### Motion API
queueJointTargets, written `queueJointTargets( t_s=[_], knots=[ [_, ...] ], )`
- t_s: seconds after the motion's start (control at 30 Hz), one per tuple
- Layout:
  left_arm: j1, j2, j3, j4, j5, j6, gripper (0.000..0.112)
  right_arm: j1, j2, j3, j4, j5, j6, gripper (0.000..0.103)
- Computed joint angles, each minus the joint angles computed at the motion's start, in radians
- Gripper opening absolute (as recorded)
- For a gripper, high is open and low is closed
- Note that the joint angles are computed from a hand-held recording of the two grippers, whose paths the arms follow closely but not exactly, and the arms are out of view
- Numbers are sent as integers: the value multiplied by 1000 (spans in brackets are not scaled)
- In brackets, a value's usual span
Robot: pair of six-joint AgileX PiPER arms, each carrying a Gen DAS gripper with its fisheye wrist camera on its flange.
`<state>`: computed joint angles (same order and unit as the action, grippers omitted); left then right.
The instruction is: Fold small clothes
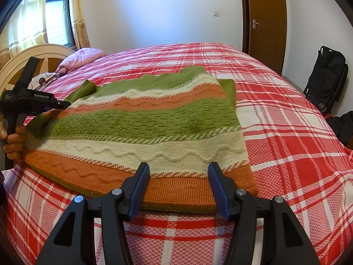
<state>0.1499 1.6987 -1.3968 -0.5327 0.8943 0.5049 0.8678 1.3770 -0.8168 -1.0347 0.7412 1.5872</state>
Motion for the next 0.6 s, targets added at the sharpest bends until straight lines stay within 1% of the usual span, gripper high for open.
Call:
queueJointTargets(
  t_s=[0.03,0.1,0.13,0.27,0.3,0.33,0.37,0.4,0.47,0.53,0.6],
  knots=[
    [0,0,-3,2,1,-5,29,1,1,-1,0,2,1,57],
    [-2,-1,-2,-10,-9,6,14,2,2,-1,0,4,1,57],
    [-5,-6,2,-8,-19,12,12,2,1,0,-1,3,1,57],
    [5,-35,16,18,-66,22,12,4,1,0,-2,4,3,57],
    [9,-37,14,45,-85,-6,12,4,0,1,-2,4,3,57],
    [14,-33,5,108,-122,-74,17,4,0,1,-2,4,3,57],
    [24,-21,-11,166,-143,-144,19,4,0,1,-3,4,4,57],
    [35,-5,-29,198,-141,-185,19,5,1,1,-4,5,5,57],
    [74,48,-87,243,-98,-245,18,6,2,0,-3,7,4,57],
    [95,60,-99,245,-76,-229,18,8,3,-2,-2,11,3,57],
    [107,37,-75,220,-79,-196,18,9,6,-12,10,19,-12,57]
  ],
)
